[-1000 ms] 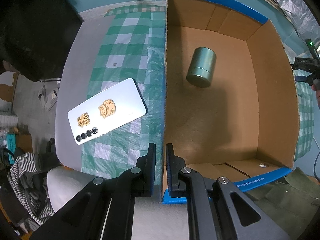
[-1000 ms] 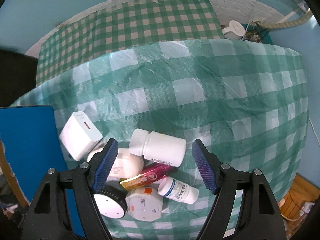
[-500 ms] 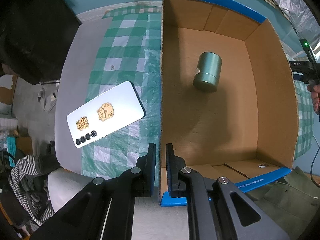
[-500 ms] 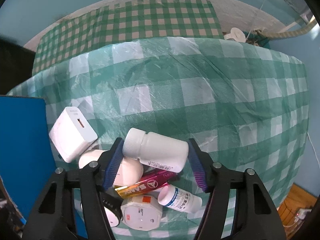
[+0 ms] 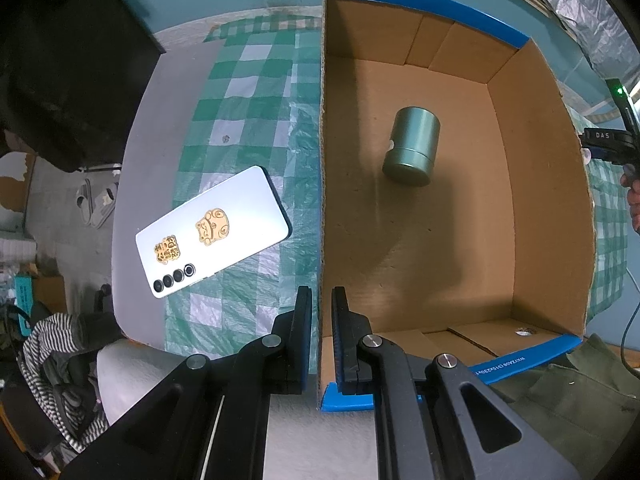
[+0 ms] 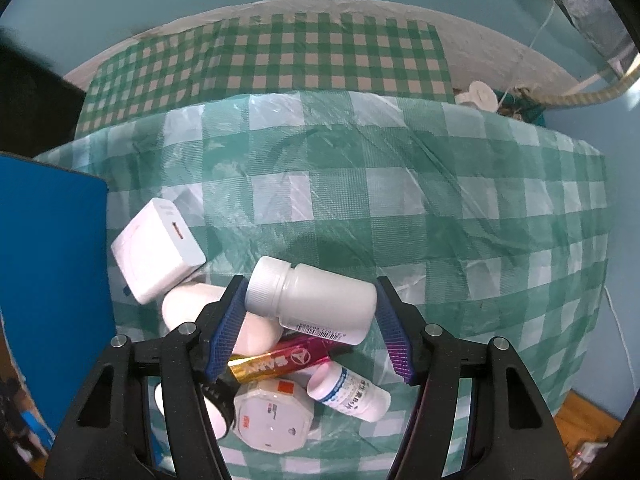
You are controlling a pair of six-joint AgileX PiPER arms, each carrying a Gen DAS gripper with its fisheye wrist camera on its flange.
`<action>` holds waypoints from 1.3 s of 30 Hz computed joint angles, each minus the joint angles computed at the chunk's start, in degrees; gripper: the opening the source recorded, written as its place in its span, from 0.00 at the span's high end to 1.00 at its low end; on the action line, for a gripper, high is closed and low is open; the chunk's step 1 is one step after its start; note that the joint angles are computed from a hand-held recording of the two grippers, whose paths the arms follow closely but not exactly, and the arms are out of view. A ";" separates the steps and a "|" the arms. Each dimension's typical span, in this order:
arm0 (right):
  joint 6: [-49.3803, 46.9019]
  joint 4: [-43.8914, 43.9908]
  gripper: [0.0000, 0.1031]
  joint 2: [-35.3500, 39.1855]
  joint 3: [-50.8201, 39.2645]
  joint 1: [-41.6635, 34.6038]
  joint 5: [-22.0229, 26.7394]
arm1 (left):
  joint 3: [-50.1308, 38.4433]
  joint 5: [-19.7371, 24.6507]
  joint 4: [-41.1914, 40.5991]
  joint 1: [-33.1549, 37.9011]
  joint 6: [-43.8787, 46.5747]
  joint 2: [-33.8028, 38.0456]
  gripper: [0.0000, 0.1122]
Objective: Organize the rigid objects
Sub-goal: 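Carry the white pill bottle into the box beside the tin and release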
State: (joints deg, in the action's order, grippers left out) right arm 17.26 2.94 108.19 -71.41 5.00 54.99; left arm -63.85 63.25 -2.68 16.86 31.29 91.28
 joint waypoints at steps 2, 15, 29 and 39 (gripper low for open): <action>-0.26 -0.08 0.38 -0.91 0.40 0.19 -0.03 | -0.08 0.15 -0.01 -0.01 -0.04 0.01 0.92; -1.77 0.68 0.38 -5.68 0.34 1.98 2.04 | 0.09 0.02 -0.46 0.20 0.93 -0.41 0.94; -3.28 1.84 0.38 -7.88 -8.04 7.73 8.28 | 0.55 -0.15 -0.01 -0.06 1.53 -0.52 0.94; -4.66 1.83 0.38 -3.53 -20.43 14.51 13.54 | 0.64 -0.15 0.00 -0.07 1.48 -0.59 0.94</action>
